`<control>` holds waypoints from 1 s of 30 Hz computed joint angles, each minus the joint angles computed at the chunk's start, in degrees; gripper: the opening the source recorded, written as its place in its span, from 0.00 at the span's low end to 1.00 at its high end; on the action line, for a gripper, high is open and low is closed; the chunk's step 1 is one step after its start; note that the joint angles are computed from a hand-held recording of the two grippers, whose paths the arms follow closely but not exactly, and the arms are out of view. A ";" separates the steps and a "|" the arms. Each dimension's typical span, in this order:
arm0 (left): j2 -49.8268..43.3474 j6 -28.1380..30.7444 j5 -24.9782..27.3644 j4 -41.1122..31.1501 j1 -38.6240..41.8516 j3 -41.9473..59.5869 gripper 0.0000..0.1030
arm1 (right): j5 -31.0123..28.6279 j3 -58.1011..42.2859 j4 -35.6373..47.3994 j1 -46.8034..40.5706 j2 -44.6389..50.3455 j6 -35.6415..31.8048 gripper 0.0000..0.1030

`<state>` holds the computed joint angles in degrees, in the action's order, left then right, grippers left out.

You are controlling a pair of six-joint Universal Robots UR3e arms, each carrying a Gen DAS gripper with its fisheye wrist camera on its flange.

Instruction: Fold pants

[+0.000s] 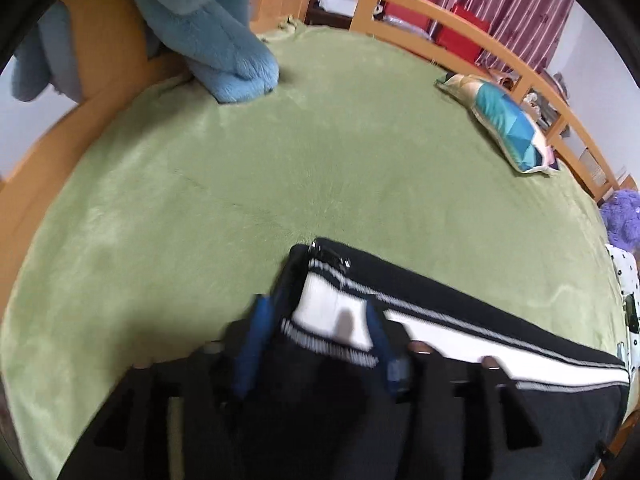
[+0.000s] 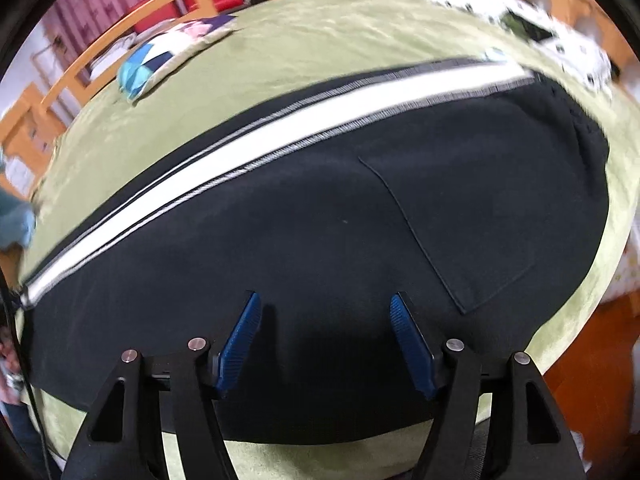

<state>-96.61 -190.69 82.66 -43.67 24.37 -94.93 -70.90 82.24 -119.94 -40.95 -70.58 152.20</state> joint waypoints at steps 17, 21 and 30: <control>50.87 5.38 -21.99 -18.37 23.13 -39.45 0.60 | 7.96 6.49 4.51 -4.71 -8.99 -9.60 0.65; 40.36 0.56 -18.69 -2.24 19.95 -43.23 0.60 | 7.39 8.97 4.84 -5.00 -11.71 -11.26 0.65; 32.88 -7.52 -18.52 7.19 18.27 -40.31 0.19 | 11.65 5.11 13.10 -7.83 -11.66 -9.81 0.65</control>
